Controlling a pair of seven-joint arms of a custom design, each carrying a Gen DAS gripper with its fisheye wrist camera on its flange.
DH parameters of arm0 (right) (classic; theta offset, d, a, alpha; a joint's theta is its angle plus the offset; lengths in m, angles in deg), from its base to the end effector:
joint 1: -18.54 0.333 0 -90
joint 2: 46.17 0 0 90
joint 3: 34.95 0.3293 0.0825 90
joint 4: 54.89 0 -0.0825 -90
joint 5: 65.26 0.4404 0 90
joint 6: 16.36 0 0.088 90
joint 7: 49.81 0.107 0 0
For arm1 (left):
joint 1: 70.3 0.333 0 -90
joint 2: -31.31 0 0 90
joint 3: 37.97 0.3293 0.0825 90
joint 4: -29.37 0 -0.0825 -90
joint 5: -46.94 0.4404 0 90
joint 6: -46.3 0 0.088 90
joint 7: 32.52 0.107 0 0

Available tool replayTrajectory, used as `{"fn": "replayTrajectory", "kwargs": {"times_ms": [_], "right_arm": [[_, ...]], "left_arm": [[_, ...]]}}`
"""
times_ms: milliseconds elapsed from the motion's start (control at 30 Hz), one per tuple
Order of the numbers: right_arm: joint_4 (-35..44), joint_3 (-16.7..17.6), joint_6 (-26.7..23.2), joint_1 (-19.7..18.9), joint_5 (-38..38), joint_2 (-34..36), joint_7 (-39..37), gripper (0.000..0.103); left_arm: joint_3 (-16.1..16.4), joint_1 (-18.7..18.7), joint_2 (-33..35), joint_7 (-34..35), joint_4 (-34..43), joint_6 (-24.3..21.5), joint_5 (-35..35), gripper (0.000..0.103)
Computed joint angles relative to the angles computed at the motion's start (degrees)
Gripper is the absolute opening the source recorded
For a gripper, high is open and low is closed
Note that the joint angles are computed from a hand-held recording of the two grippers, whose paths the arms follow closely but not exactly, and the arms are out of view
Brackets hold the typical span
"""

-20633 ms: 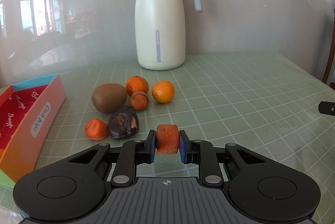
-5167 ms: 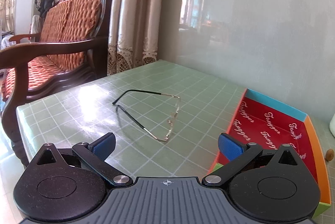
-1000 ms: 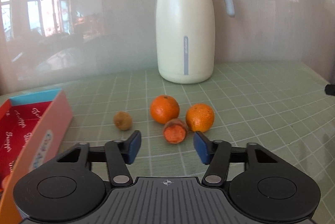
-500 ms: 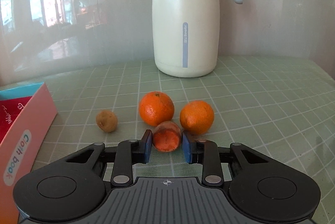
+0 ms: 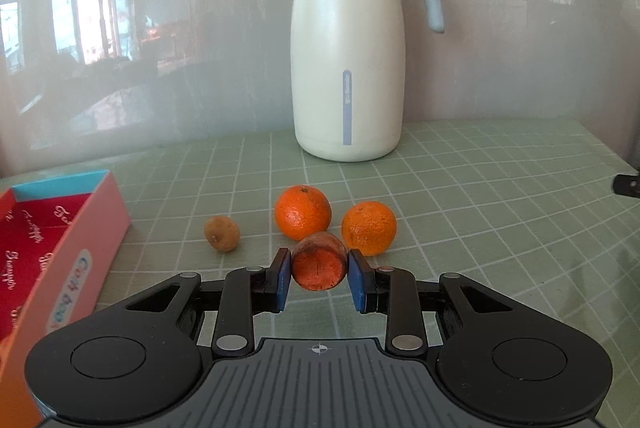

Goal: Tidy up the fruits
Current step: 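Carry the carrot piece with the left tool into the box and release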

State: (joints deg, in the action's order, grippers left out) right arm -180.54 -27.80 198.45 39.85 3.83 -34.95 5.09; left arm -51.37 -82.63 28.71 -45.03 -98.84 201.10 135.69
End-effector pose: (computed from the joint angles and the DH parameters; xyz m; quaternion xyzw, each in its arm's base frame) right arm 0.5584 0.1582 0.3778 -0.4909 0.7034 -0.3498 0.3766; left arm 0.5104 -0.2844 0.3977 -0.6230 0.6143 -0.3148 0.3681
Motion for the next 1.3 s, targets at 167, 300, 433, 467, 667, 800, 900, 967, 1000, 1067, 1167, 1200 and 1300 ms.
{"fn": "replayTrajectory", "kwargs": {"times_ms": [167,300,433,467,667,800,900,967,1000,1067,1167,1200,1300], "right_arm": [[0.7,0.5,0.1,0.9,2.0,-0.1,-2.6,0.068],[1.6,1.0,0.1,1.6,3.4,0.1,-4.2,0.069],[3.9,1.6,-0.2,2.6,5.3,1.3,-7.0,0.068],[4.4,1.8,-0.1,2.8,5.6,1.6,-7.6,0.068],[7.6,2.8,-0.4,4.2,7.0,3.5,-10.5,0.068],[9.3,3.4,-0.4,5.1,7.5,4.4,-11.7,0.068],[10.5,3.9,-0.5,5.7,7.9,5.1,-12.6,0.068],[11.2,4.2,-0.6,6.0,8.1,5.6,-12.9,0.069],[11.7,4.3,-0.6,6.2,8.2,6.0,-13.1,0.068],[12.7,4.6,-0.8,6.6,8.4,6.6,-13.8,0.068],[13.8,5.0,-1.0,7.2,8.3,7.4,-14.5,0.068],[14.3,5.1,-1.0,7.4,8.4,7.7,-14.9,0.068],[15.1,5.3,-1.0,7.7,8.4,8.2,-15.3,0.068]], "left_arm": [[-0.2,0.4,-4.1,-1.8,-3.0,0.0,1.1,0.031],[-0.5,1.5,-7.9,-2.7,-6.0,0.1,1.1,0.031],[-0.7,3.1,-11.8,-3.7,-9.2,0.4,0.9,0.031],[-0.7,3.5,-12.9,-4.0,-10.1,0.5,0.9,0.031],[-0.6,6.5,-18.2,-6.0,-14.4,0.4,1.2,0.031],[-0.4,8.4,-21.4,-6.2,-17.1,0.4,0.5,0.031],[0.1,10.0,-23.6,-5.5,-19.1,0.5,-0.3,0.031],[0.3,10.9,-24.7,-4.9,-20.2,0.6,-0.9,0.031],[0.3,11.4,-25.1,-4.6,-20.7,0.5,-1.3,0.031],[0.4,12.2,-25.8,-4.0,-21.6,0.6,-1.9,0.031],[0.5,13.5,-26.3,-3.1,-22.5,0.5,-2.8,0.031],[0.7,13.8,-26.4,-2.6,-22.8,0.5,-3.3,0.031],[1.0,14.8,-26.2,-1.1,-23.4,0.8,-5.0,0.031]]}}
